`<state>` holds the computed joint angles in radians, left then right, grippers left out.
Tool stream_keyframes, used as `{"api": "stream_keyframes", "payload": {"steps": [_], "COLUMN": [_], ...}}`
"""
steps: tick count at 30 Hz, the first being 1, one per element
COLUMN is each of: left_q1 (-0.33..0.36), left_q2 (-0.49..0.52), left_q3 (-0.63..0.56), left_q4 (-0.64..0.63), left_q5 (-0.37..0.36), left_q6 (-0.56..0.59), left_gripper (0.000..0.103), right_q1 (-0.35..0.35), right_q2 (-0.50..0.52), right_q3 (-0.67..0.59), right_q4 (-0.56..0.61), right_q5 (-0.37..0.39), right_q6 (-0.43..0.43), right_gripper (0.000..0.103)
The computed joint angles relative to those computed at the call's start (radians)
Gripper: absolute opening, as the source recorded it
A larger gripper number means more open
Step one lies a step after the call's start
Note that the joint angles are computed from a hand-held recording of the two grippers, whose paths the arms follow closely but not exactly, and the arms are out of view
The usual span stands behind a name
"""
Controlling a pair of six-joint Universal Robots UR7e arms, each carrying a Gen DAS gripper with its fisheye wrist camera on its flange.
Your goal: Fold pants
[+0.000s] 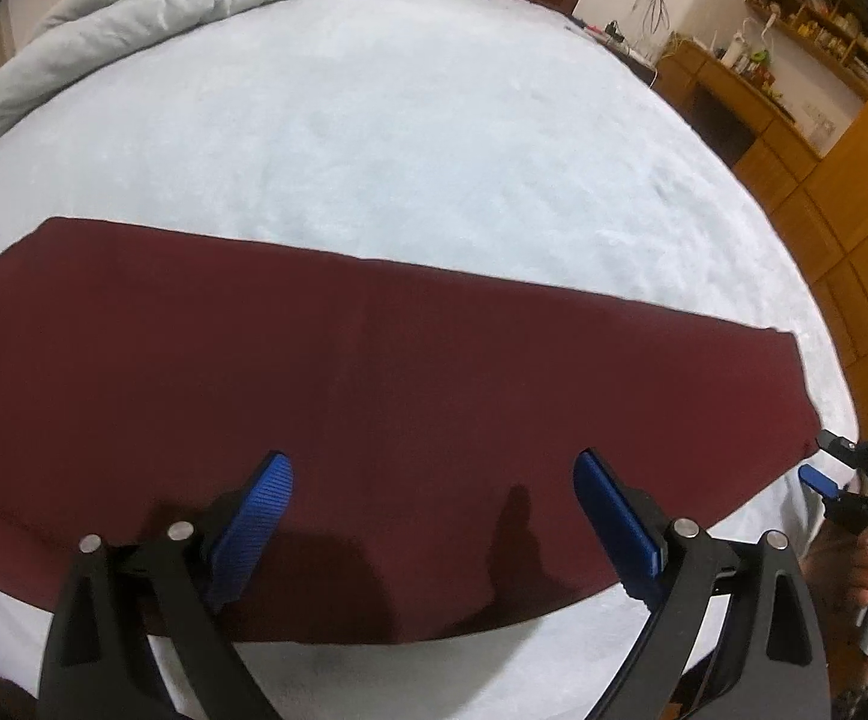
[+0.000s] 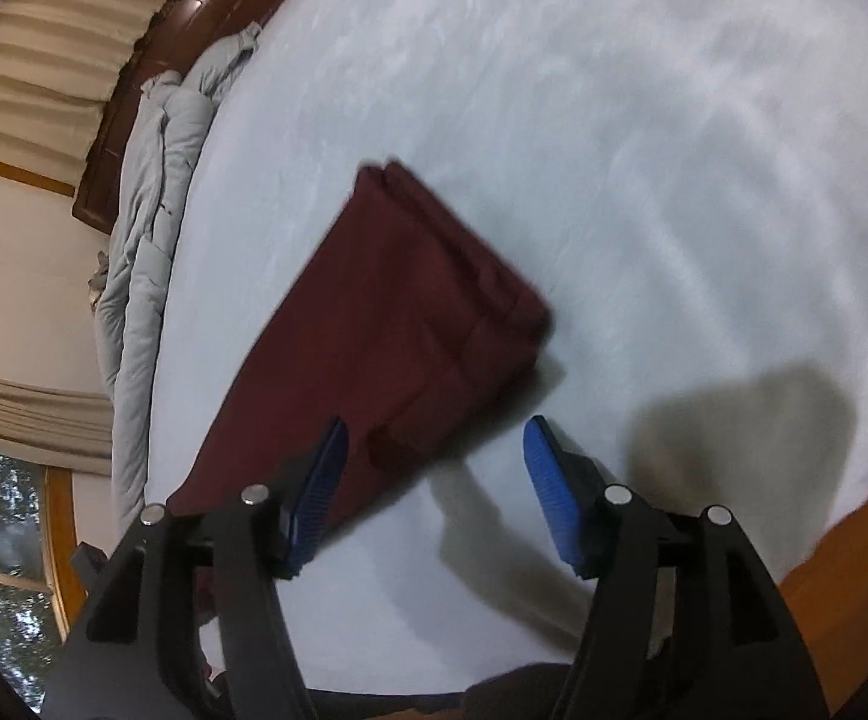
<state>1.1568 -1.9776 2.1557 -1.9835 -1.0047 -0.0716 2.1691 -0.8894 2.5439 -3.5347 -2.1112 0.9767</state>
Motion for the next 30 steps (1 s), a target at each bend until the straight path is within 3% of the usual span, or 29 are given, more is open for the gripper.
{"api": "stream_keyframes", "payload": {"steps": [4, 7, 8, 9, 13, 15, 17, 20, 23, 27, 30], "left_q1": [0.036, 0.054, 0.053, 0.052, 0.049, 0.033, 0.051, 0.105, 0.088, 0.099, 0.100], "left_q2": [0.020, 0.021, 0.018, 0.016, -0.016, -0.040, -0.042, -0.021, -0.035, -0.052, -0.056], "left_q3": [-0.008, 0.002, 0.004, 0.004, -0.007, 0.001, 0.002, 0.005, 0.030, 0.004, -0.017], "left_q4": [0.016, -0.006, -0.008, -0.006, 0.001, -0.009, -0.018, -0.035, -0.048, -0.021, -0.014], "left_q5": [0.013, 0.016, 0.019, 0.021, -0.016, 0.021, 0.039, 0.029, 0.062, 0.018, 0.001], "left_q6": [-0.021, 0.006, 0.009, 0.010, 0.001, 0.005, 0.022, 0.048, 0.102, 0.085, 0.028], "left_gripper": [0.095, 0.095, 0.095, 0.095, 0.095, 0.095, 0.095, 0.095, 0.095, 0.095, 0.095], "right_q1": [-0.051, -0.082, -0.088, -0.090, -0.014, 0.008, 0.017, -0.064, -0.085, 0.002, 0.117], "right_q2": [0.067, 0.121, 0.125, 0.133, 0.091, 0.069, 0.055, 0.082, 0.145, 0.069, 0.031], "right_q3": [-0.001, -0.027, -0.047, -0.062, -0.100, -0.090, -0.071, -0.030, -0.027, -0.066, -0.124], "right_q4": [-0.145, -0.262, -0.252, -0.273, -0.308, -0.322, -0.271, -0.208, -0.250, -0.084, 0.078], "right_q5": [0.039, 0.112, 0.134, 0.160, 0.130, 0.104, 0.045, 0.067, 0.056, -0.030, -0.136], "right_q6": [-0.019, -0.104, -0.137, -0.165, -0.240, -0.230, -0.174, -0.073, -0.058, -0.051, -0.024], "right_gripper": [0.063, 0.039, 0.020, 0.015, 0.013, 0.012, 0.012, 0.012, 0.013, 0.013, 0.013]}}
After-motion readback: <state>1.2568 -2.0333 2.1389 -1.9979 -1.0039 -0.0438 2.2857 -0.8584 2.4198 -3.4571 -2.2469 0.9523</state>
